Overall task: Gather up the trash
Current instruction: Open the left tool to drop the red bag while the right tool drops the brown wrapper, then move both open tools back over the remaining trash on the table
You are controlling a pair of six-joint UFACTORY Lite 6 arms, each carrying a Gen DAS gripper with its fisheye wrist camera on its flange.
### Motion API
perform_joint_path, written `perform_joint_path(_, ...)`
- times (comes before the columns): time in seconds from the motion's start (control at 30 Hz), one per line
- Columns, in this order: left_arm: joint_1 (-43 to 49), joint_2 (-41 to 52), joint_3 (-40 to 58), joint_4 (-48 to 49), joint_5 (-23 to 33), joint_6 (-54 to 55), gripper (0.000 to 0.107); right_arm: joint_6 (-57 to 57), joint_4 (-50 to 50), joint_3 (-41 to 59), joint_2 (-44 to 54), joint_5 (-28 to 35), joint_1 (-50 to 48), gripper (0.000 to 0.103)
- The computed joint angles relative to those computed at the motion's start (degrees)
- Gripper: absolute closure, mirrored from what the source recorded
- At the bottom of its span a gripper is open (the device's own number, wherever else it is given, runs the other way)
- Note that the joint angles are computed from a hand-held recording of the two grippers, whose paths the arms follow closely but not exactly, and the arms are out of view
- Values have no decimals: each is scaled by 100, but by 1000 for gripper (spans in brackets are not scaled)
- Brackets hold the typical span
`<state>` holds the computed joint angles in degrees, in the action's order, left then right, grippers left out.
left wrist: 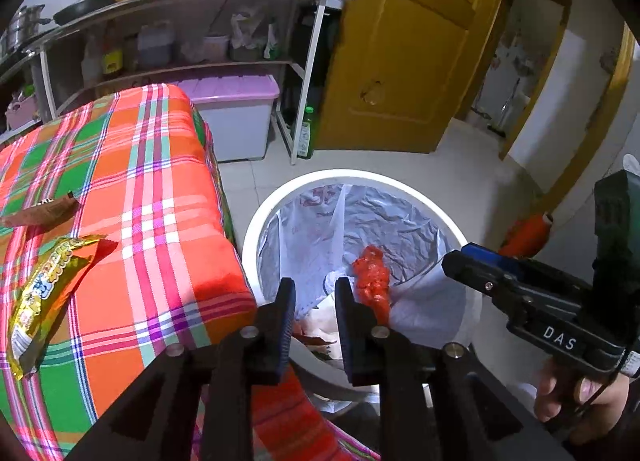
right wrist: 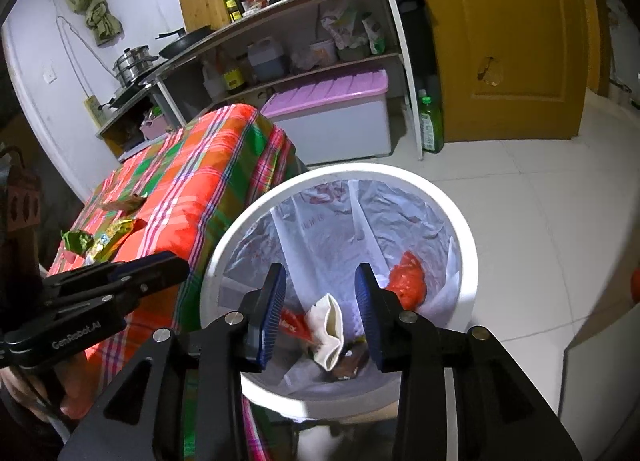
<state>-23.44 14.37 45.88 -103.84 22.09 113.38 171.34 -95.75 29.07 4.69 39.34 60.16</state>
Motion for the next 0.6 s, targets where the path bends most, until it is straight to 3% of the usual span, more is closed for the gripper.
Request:
perform_joint_path(0.33,367,-1065,-742,298,339,-141,87,-1161,1182,528,-152,513,694,66)
perform_joint_path(0.6,1033,-2034,-1297,1091,698,-671,87,-2012,1842,1289,86,931,1168,66)
